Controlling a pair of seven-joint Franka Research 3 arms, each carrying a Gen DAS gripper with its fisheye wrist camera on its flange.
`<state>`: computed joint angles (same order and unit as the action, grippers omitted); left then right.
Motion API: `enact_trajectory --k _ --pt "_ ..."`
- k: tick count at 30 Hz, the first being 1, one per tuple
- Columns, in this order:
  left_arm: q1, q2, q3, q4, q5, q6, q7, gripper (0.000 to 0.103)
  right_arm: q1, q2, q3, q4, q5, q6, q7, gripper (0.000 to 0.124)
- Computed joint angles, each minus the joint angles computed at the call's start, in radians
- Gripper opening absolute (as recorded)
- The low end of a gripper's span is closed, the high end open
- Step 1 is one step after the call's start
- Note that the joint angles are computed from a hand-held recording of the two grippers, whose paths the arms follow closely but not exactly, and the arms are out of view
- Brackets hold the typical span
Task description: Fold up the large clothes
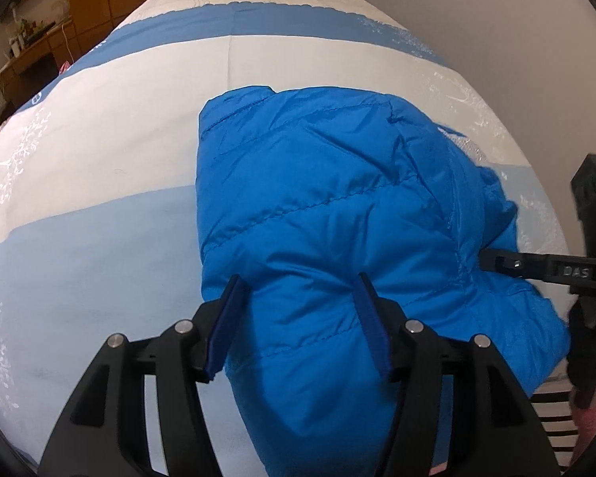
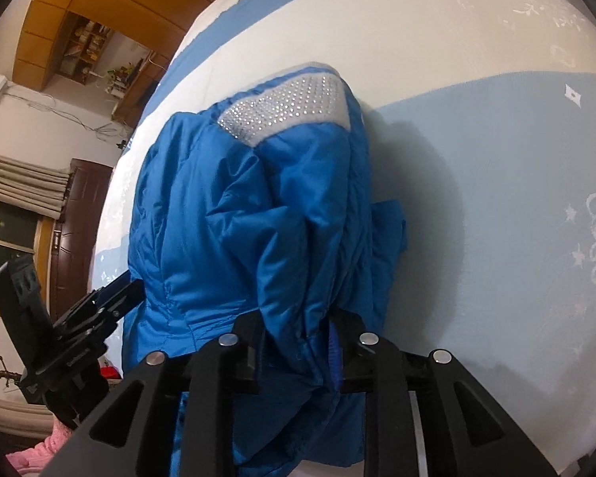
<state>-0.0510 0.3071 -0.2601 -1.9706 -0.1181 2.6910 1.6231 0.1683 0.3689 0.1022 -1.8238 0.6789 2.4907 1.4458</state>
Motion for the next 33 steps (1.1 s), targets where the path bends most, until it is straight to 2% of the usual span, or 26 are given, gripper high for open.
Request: enact_trajectory --k 2,5,8,10,12,15,19,21,23,25,29,33 --pt "0.009 -0.015 -0.003 0.002 -0.014 -0.028 0.008 0.055 0.032 -0.039 -0.030 -0.019 -0.089 0.000 0.065 0.029" --pt "0.016 -0.080 0.009 -0.032 -0.031 -0.055 0.002 0.052 0.116 -0.120 -0.081 -0.056 -0.349 0.047 0.204 0.033" --pt "0.020 -0.144 0.012 -0.078 -0.088 -0.072 0.036 0.052 0.126 -0.179 -0.053 -0.074 -0.400 0.075 0.173 0.032" --pt "0.012 -0.181 0.015 -0.113 -0.136 -0.072 0.070 0.052 0.116 -0.189 -0.014 -0.062 -0.330 0.071 0.070 0.032" --pt "-0.003 -0.212 0.024 -0.147 -0.167 -0.071 0.084 0.052 0.116 -0.170 0.005 -0.027 -0.278 0.014 0.013 0.030" --pt "-0.028 -0.216 0.034 -0.153 -0.193 -0.080 0.089 0.052 0.145 -0.144 -0.020 -0.004 -0.379 -0.026 0.055 0.026" --pt "-0.049 -0.211 0.041 -0.164 -0.185 -0.084 0.081 0.051 0.129 -0.168 -0.024 -0.065 -0.353 -0.039 0.034 0.024" --pt "-0.055 -0.211 0.041 -0.175 -0.183 -0.078 0.081 0.051 0.136 -0.177 -0.034 -0.089 -0.394 -0.043 0.067 0.021" --pt "-0.059 -0.214 0.041 -0.191 -0.182 -0.067 0.086 0.051 0.128 -0.196 -0.032 -0.123 -0.374 -0.055 0.073 0.021" --pt "-0.063 -0.213 0.041 -0.196 -0.181 -0.067 0.093 0.051 0.110 -0.207 -0.027 -0.165 -0.308 -0.044 0.040 0.021" --pt "-0.070 -0.207 0.037 -0.226 -0.174 -0.043 0.110 0.051 0.113 -0.193 -0.025 -0.195 -0.290 -0.025 0.050 0.019" --pt "-0.076 -0.196 0.032 -0.250 -0.152 -0.006 0.125 0.052 0.108 -0.175 -0.012 -0.252 -0.209 0.068 0.035 0.018"
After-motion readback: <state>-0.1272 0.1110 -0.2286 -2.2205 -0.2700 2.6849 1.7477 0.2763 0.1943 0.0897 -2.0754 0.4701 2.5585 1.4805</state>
